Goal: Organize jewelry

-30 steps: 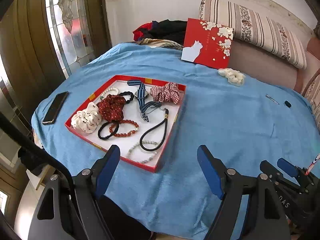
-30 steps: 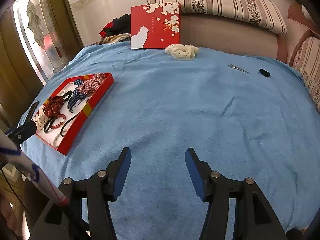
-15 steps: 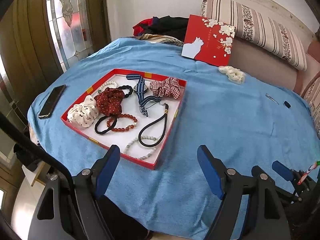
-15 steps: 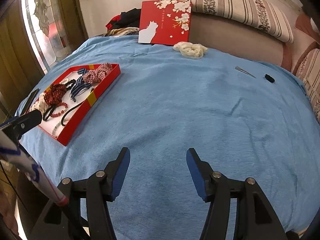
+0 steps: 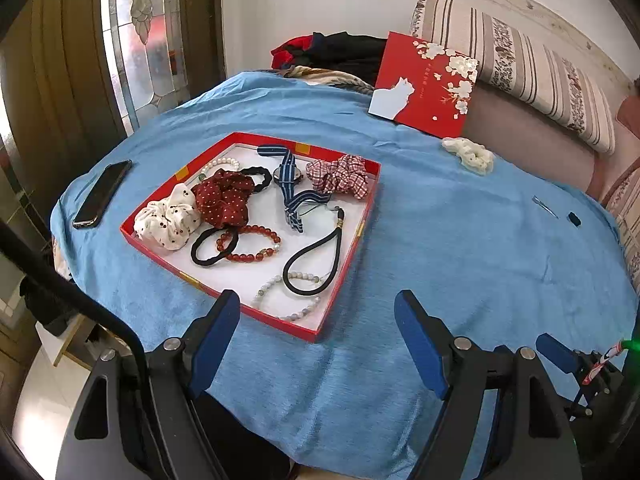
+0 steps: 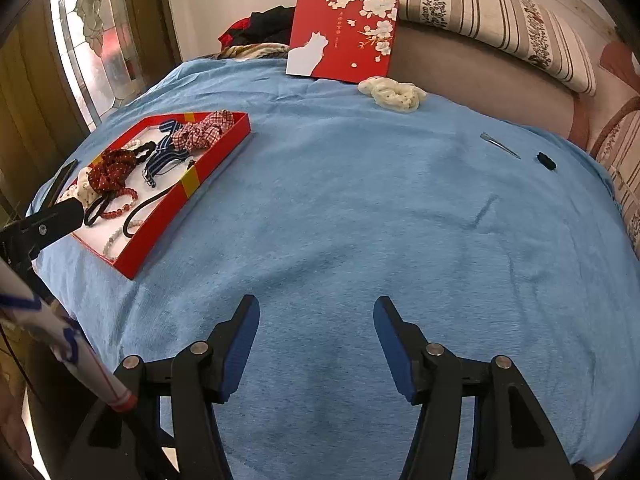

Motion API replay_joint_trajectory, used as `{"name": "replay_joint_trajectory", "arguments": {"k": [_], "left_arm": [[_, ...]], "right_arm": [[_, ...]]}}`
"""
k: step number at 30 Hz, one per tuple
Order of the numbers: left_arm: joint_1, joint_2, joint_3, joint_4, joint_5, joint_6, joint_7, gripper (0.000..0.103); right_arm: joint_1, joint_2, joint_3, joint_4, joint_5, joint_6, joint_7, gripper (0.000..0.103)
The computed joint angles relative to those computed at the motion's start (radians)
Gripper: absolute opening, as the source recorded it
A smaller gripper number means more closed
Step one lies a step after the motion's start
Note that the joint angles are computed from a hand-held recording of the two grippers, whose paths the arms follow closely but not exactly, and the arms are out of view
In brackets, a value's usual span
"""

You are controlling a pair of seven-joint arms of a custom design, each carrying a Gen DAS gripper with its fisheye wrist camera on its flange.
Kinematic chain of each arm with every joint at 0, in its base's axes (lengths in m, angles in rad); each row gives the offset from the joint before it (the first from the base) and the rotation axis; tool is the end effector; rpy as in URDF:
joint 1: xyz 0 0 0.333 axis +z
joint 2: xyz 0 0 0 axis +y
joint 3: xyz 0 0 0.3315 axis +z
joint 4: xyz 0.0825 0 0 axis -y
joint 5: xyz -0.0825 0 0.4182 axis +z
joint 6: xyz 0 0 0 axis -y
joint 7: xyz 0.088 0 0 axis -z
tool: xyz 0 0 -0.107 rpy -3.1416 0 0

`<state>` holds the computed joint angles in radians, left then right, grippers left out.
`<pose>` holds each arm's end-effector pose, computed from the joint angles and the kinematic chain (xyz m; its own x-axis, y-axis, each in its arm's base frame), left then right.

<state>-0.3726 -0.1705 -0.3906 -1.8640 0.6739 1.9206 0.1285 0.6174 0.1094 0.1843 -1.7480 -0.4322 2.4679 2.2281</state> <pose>0.4278 -0.3710 0.6303 0.4717 -0.8809 0.0379 -0.6355 -0.3695 -0.6780 0.4733 0.4821 0.5782 0.3849 -0.9229 -0.0092 -0.7114 -0.2903 -0.6400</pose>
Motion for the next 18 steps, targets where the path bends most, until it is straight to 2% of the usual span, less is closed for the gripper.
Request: {"name": "replay_joint_trajectory", "arguments": {"k": [12, 15, 18], "left_arm": [[0.019, -0.047, -0.005, -0.048, 0.007, 0.013, -0.04, 0.078], [0.025, -0.057, -0.013, -0.054, 0.02, -0.001, -0.056, 0.078], [0.029, -0.055, -0.036, -0.039, 0.069, -0.062, -0.087, 0.078]], "right_arm": [[0.021, 0.017, 0.003, 0.028, -0.025, -0.032, -0.006, 0.065], [0.026, 0.019, 0.002, 0.034, -0.036, -0.036, -0.003, 0.065], [0.029, 0.019, 0.002, 0.036, -0.041, -0.035, -0.001, 0.065]]}}
